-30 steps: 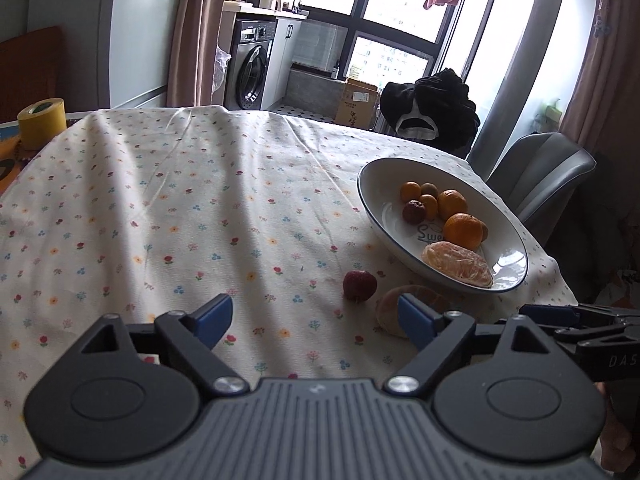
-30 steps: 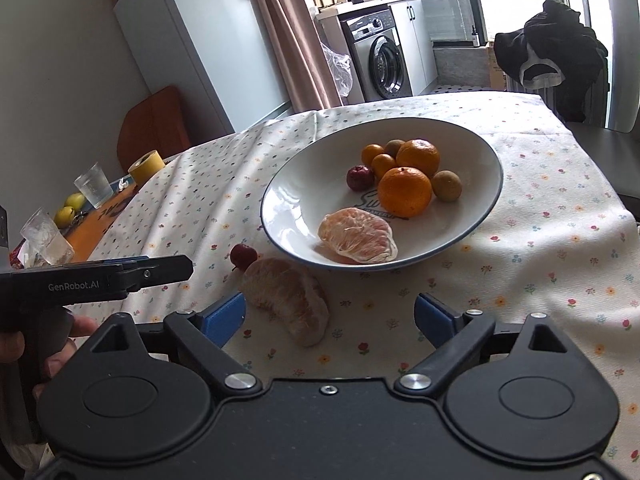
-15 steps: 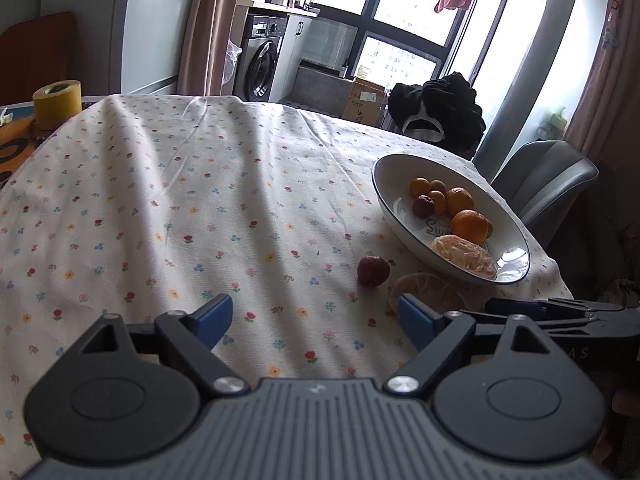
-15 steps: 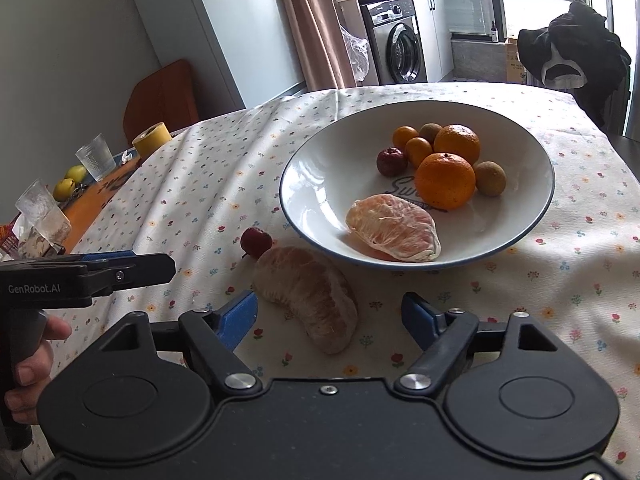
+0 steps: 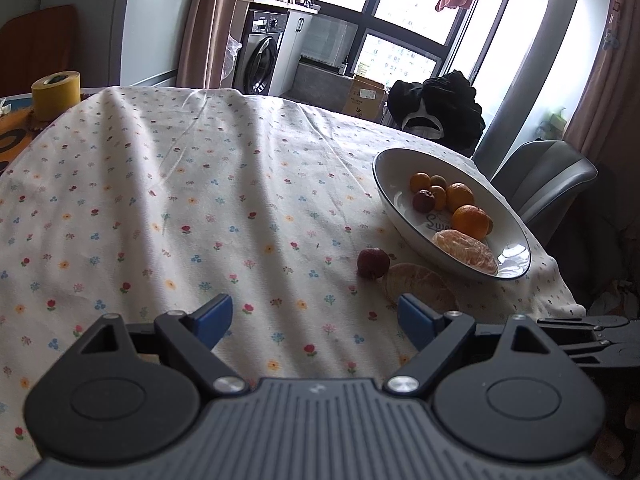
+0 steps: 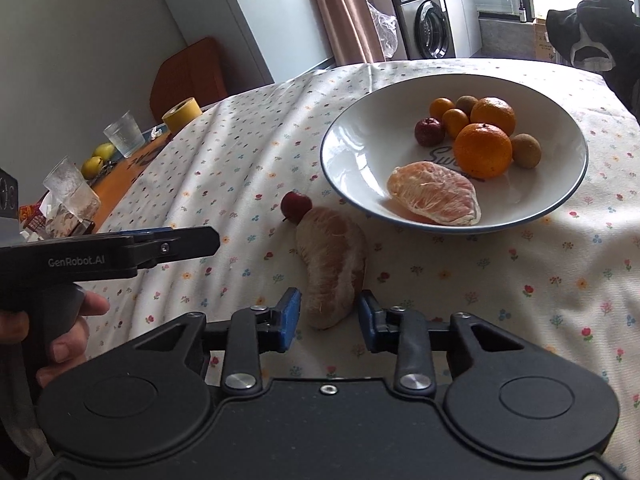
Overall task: Organize fruits
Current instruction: 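Move the right gripper to the wrapped peeled pomelo piece while the left approaches the small red plum, then grasp the wrapped pomelo piece with the right gripper while the left gripper grasps the small red plum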
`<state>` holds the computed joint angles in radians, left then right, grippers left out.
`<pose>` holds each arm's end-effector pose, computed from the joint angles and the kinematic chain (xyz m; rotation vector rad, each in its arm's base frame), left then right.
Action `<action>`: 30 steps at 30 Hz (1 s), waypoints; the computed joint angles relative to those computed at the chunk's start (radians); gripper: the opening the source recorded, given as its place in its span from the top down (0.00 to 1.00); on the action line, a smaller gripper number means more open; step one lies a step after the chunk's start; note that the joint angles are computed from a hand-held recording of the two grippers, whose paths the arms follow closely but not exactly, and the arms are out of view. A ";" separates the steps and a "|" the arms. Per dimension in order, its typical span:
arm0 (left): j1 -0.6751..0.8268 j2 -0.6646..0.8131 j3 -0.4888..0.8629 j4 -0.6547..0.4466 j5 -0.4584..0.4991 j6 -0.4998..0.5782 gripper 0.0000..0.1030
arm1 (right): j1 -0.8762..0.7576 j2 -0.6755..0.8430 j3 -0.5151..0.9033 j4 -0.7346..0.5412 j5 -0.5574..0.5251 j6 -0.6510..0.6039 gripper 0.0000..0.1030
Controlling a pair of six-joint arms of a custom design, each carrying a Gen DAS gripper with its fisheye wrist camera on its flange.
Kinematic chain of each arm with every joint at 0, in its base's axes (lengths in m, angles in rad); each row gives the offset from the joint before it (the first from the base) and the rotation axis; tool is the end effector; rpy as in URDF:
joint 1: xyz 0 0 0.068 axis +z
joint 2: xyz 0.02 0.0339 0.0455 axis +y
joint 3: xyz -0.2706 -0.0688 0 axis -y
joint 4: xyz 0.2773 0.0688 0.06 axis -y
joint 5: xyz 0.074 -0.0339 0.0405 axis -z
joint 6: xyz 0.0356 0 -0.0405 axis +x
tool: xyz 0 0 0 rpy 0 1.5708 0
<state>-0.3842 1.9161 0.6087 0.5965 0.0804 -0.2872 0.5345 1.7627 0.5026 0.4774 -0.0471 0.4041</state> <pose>0.2999 -0.1243 0.0446 0.1551 2.3132 -0.4382 0.2497 0.1498 0.0562 -0.1807 2.4048 0.5041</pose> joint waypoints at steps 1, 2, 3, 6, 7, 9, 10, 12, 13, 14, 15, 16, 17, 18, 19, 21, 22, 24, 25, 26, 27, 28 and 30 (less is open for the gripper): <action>0.000 0.001 0.000 0.001 0.000 -0.001 0.15 | 0.007 -0.003 0.001 -0.006 0.007 -0.003 0.68; 0.002 0.002 0.000 0.002 0.002 -0.002 0.15 | 0.013 -0.003 0.003 -0.009 0.017 -0.008 0.67; 0.003 0.003 -0.001 0.004 0.004 -0.001 0.15 | 0.018 -0.001 0.006 -0.010 0.029 -0.009 0.67; 0.006 0.002 -0.006 0.008 0.004 -0.001 0.15 | 0.026 0.019 0.022 0.000 0.054 -0.010 0.60; 0.008 0.002 -0.007 0.010 0.005 -0.001 0.15 | 0.027 0.028 0.029 0.005 0.062 -0.010 0.56; 0.014 0.000 -0.010 0.010 0.008 -0.001 0.15 | 0.033 0.046 0.048 0.008 0.084 -0.017 0.52; 0.018 -0.001 -0.011 0.010 0.009 0.000 0.15 | 0.037 0.055 0.059 0.006 0.095 -0.022 0.50; 0.023 -0.001 -0.011 0.009 0.013 0.001 0.15 | 0.040 0.072 0.077 0.004 0.103 -0.028 0.50; 0.023 -0.001 -0.011 0.010 0.013 0.002 0.15 | 0.041 0.079 0.084 0.006 0.104 -0.031 0.50; 0.026 -0.001 -0.011 0.011 0.015 0.003 0.15 | 0.042 0.087 0.093 0.006 0.105 -0.034 0.50; 0.029 -0.002 -0.011 0.011 0.016 0.003 0.15 | 0.043 0.093 0.101 0.006 0.107 -0.037 0.50; 0.031 -0.001 -0.011 0.011 0.018 0.004 0.15 | 0.045 0.100 0.109 0.005 0.111 -0.042 0.50; 0.036 -0.001 -0.011 0.012 0.023 0.005 0.15 | 0.048 0.108 0.118 0.003 0.119 -0.048 0.49; 0.040 0.000 -0.010 0.012 0.026 0.006 0.15 | 0.050 0.114 0.125 0.000 0.124 -0.053 0.49; 0.042 0.000 -0.011 0.012 0.027 0.007 0.15 | 0.052 0.120 0.133 -0.002 0.131 -0.057 0.49; 0.045 0.002 -0.010 0.012 0.031 0.009 0.15 | 0.058 0.130 0.146 -0.006 0.145 -0.067 0.49; 0.046 0.002 -0.009 0.011 0.032 0.010 0.15 | 0.061 0.135 0.150 -0.006 0.151 -0.072 0.49; 0.048 0.003 -0.008 0.009 0.034 0.013 0.15 | 0.065 0.144 0.156 0.001 0.163 -0.084 0.49; 0.049 0.003 -0.008 0.009 0.036 0.014 0.15 | 0.068 0.149 0.158 0.004 0.170 -0.090 0.49; 0.048 0.006 -0.007 0.011 0.038 0.016 0.15 | 0.072 0.152 0.160 0.006 0.178 -0.099 0.49; 0.047 0.007 -0.006 0.012 0.039 0.017 0.15 | 0.077 0.155 0.162 0.006 0.189 -0.108 0.49; 0.046 0.007 -0.005 0.011 0.039 0.018 0.15 | 0.085 0.159 0.164 0.006 0.208 -0.117 0.52; 0.038 0.014 0.002 0.012 0.038 0.021 0.15 | 0.098 0.158 0.168 -0.007 0.246 -0.137 0.59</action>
<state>-0.3466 1.9302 0.6106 0.6082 0.1181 -0.2657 0.6328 1.9211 0.6704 0.4706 0.1989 0.2667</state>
